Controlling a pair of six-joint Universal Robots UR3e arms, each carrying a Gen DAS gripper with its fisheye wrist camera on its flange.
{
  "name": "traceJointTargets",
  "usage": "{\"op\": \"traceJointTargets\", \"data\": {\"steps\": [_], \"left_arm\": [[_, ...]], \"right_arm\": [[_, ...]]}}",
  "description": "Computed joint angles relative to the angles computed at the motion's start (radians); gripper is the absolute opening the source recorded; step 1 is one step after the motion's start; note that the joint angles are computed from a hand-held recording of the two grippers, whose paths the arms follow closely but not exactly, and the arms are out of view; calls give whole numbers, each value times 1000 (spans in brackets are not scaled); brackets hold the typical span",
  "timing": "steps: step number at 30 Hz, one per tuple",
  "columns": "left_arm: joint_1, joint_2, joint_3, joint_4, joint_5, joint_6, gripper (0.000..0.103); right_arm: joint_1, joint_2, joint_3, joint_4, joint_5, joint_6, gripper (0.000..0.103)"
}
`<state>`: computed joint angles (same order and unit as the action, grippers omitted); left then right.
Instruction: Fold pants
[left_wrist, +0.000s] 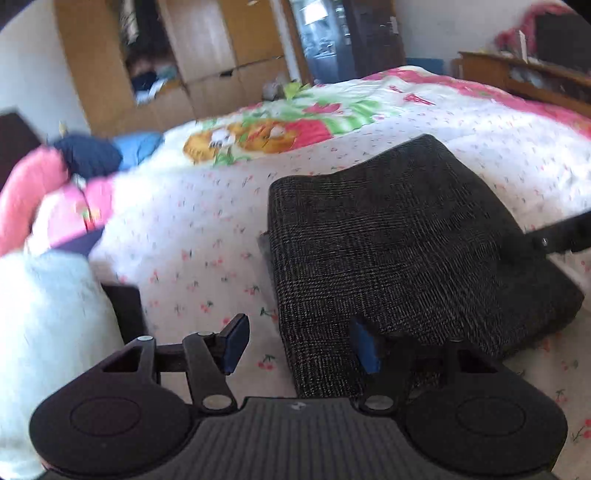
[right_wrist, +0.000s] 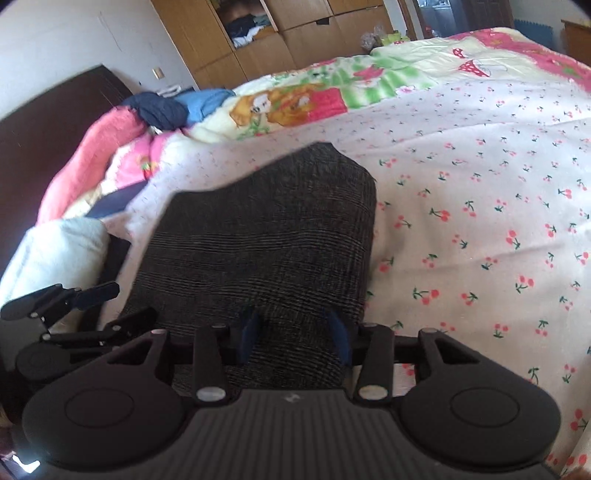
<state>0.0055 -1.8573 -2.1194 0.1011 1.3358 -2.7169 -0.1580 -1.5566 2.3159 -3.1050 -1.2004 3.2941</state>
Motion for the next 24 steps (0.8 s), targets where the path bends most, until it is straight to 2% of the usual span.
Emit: {"op": "traceJointTargets", "data": {"steps": [2, 4, 5, 7, 9, 11, 13, 17, 19, 22, 24], "left_arm": [[-10, 35, 13, -35, 32, -17, 73], [-38, 58, -3, 26, 77, -1, 73], [-45, 72, -12, 46, 69, 5, 73], [-72, 71, -1, 60, 48, 10, 73], [-104, 29, 23, 77, 42, 24, 73], [-130, -32, 67, 74, 51, 40, 73], [-140, -107, 116, 68, 79, 56, 74], [-62, -134, 144, 24, -20, 21, 75], [-58, -147, 165, 17, -4, 9, 87], [-47, -120, 157, -18, -9, -15, 87], [-64, -89, 120, 21, 36, -26, 86]], "right_arm": [[-52, -36, 21, -28, 71, -2, 45], [-86, -30, 5, -64, 85, 9, 44], [-101, -10, -14, -75, 86, 20, 45], [-122, 82, -95, -83, 95, 59, 45], [-126, 195, -200, -67, 81, 123, 45], [-134, 303, -299, -36, 109, 170, 45], [-105, 396, -391, -40, 64, 197, 46], [-66, 521, -546, 13, 4, 236, 43], [-44, 541, -586, 36, -32, 206, 43], [-36, 480, -540, 55, -61, 168, 43], [-36, 372, -429, 14, -90, 178, 43]]}}
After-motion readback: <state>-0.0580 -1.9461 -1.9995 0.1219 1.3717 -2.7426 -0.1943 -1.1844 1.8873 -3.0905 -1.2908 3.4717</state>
